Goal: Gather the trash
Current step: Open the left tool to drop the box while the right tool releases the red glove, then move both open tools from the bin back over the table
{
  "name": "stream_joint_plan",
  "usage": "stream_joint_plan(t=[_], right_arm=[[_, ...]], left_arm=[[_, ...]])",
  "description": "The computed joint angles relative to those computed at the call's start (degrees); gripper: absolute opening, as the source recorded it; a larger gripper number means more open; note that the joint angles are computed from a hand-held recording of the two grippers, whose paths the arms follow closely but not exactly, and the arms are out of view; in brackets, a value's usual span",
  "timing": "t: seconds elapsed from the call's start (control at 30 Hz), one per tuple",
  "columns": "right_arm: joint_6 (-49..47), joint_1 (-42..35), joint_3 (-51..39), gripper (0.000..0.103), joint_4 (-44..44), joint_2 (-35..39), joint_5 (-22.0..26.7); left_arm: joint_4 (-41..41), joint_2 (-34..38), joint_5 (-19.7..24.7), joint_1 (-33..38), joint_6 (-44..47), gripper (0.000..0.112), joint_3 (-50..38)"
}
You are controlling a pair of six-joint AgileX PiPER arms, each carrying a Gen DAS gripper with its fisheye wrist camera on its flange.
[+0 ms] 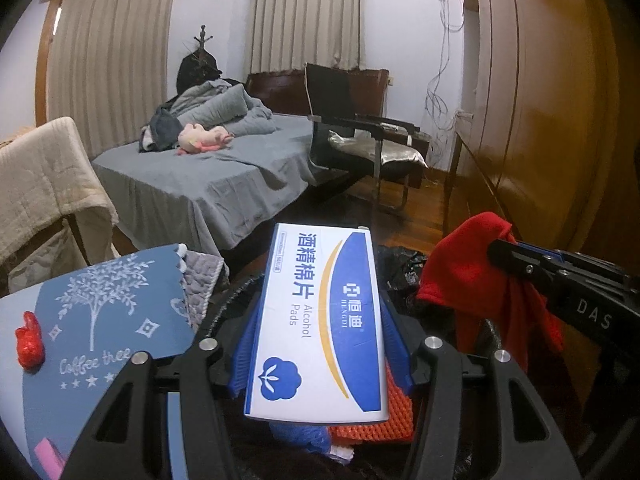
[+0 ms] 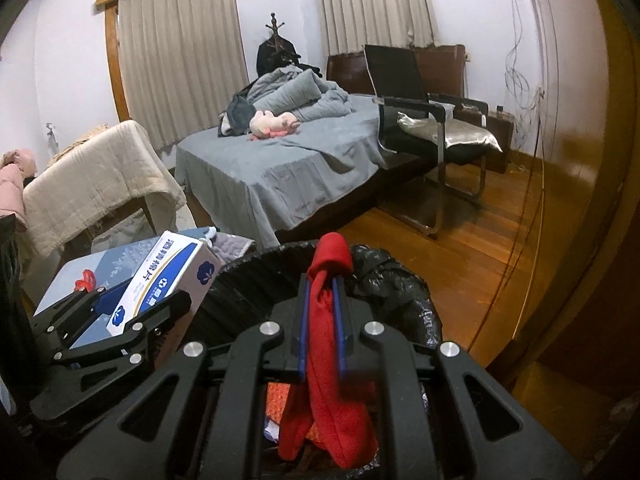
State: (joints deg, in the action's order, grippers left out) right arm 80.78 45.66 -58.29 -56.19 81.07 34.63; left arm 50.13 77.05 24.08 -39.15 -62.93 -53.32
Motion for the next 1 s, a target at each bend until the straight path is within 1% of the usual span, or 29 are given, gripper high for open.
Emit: stream_joint_plan(t=[0.07,0.13,0.17,0.2,0.27,0.3,0.33,0.47,0.5,0.53,0.57,0.6,0.63,0.73,0.83,1.0], right_arm=[[-0.28,-0.58,-0.09,0.010,0.36,0.84,-0.54],[-0.84,-1.04,-0.32,0.011,0.75,1.48,-0.76],[-0.99,-1.18,-0.43,0.014,0.72,1.83,-0.75],[-0.88,-1.17,-0.63,0.015,0.49,2.20,-0.28],[-1.28,-1.33,-0.65,0.021,0.72,2.41,-0.07],[-0.90,-1.29,-0.45,0.030,0.26,2.40,0.11],[-0.10,-1.08,-0.30,0.033,-0.64,2.42,0.61],[2.20,-0.41,0.14,0.058,-2.75,2.22,1.92],[2.99,-0.05,0.30,0.071,-3.46,2.10,2.35],[4.72,0.89,0.37,0.078,-5.02,2.05,3.46],[5.83,1.51,0.43,0.090,-6.04,1.99,4.13],[6.80,1.94,0.56,0.094,-6.97,1.87,4.55],[8.12,2.64,0.59,0.094,-8.16,1.86,4.92],[8.22,3.98,-0.37,0.096,-7.99,2.41,4.42],[8.03,5.91,-1.69,0.096,-8.02,3.29,4.61],[8.28,9.02,-4.53,0.096,-7.99,5.72,4.51]], left_arm=[[-0.28,1.11,-0.62,0.16,0.23,0.055,-0.28],[-3.28,2.24,-2.01,0.96,3.16,0.055,-0.83],[-5.42,2.83,-2.20,1.19,5.28,0.055,-1.37],[-7.10,3.30,-2.20,1.47,6.98,0.056,-1.73],[-8.81,3.51,-2.05,1.93,8.61,0.063,-1.67],[-8.82,3.27,-2.08,2.22,8.55,0.067,-1.33],[-8.39,2.99,-2.06,2.36,7.99,0.070,-0.94],[-8.91,1.04,-1.39,3.73,8.05,0.075,0.81],[-8.67,0.68,-1.08,3.97,7.77,0.077,1.04],[-8.40,0.05,-0.45,4.31,7.44,0.079,1.33],[-7.82,-1.05,0.21,4.66,6.65,0.080,2.03],[-7.85,-1.80,0.48,5.07,6.58,0.082,2.39],[-7.62,-3.07,0.96,5.53,6.26,0.083,3.12],[-5.31,-6.06,3.26,6.05,3.92,0.087,4.77],[-4.92,-9.55,4.85,7.37,3.53,0.088,6.77],[-1.86,-14.64,8.76,8.41,1.94,0.088,9.76]])
